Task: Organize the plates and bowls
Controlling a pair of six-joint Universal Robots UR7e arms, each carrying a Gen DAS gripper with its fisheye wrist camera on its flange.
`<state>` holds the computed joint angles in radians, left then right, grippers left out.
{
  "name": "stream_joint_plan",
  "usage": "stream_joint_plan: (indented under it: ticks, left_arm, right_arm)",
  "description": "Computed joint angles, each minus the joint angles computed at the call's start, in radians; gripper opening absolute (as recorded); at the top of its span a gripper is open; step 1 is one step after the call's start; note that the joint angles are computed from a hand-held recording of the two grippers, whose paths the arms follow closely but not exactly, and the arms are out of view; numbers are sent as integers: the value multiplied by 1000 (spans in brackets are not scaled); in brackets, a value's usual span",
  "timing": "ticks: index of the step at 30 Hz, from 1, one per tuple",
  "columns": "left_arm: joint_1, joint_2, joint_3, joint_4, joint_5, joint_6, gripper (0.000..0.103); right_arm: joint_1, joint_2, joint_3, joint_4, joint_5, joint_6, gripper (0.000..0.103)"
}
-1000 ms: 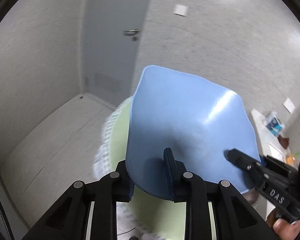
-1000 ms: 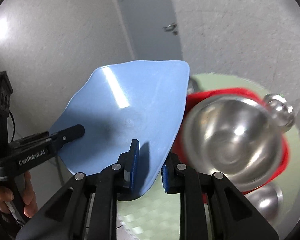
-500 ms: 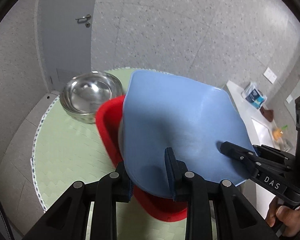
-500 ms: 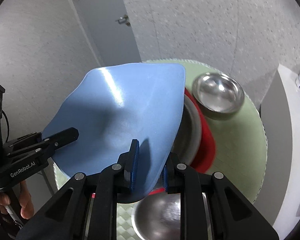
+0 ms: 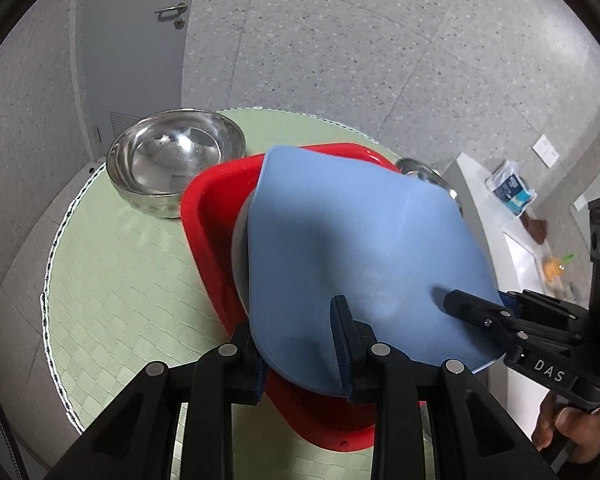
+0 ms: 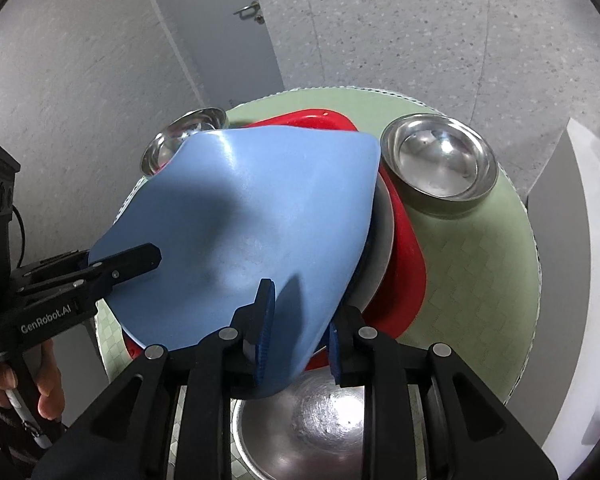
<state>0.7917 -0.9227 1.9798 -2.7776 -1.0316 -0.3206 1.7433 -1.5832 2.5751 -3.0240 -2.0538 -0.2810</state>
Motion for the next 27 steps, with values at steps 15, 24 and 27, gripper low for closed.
stream_joint_plan:
  ticks: [15, 24, 27]
  left_arm:
    - [-3, -112, 105, -124, 100, 2, 76]
    - [6, -87, -24, -51, 100, 8, 77]
    - [-9, -14, -133, 6, 69, 83, 83]
  right_arm:
    - [-6, -49, -93, 48, 17, -29, 52]
    - [-15, 10, -195, -11, -3, -77, 61]
    - [-67, 4, -211, -15, -6, -78, 61]
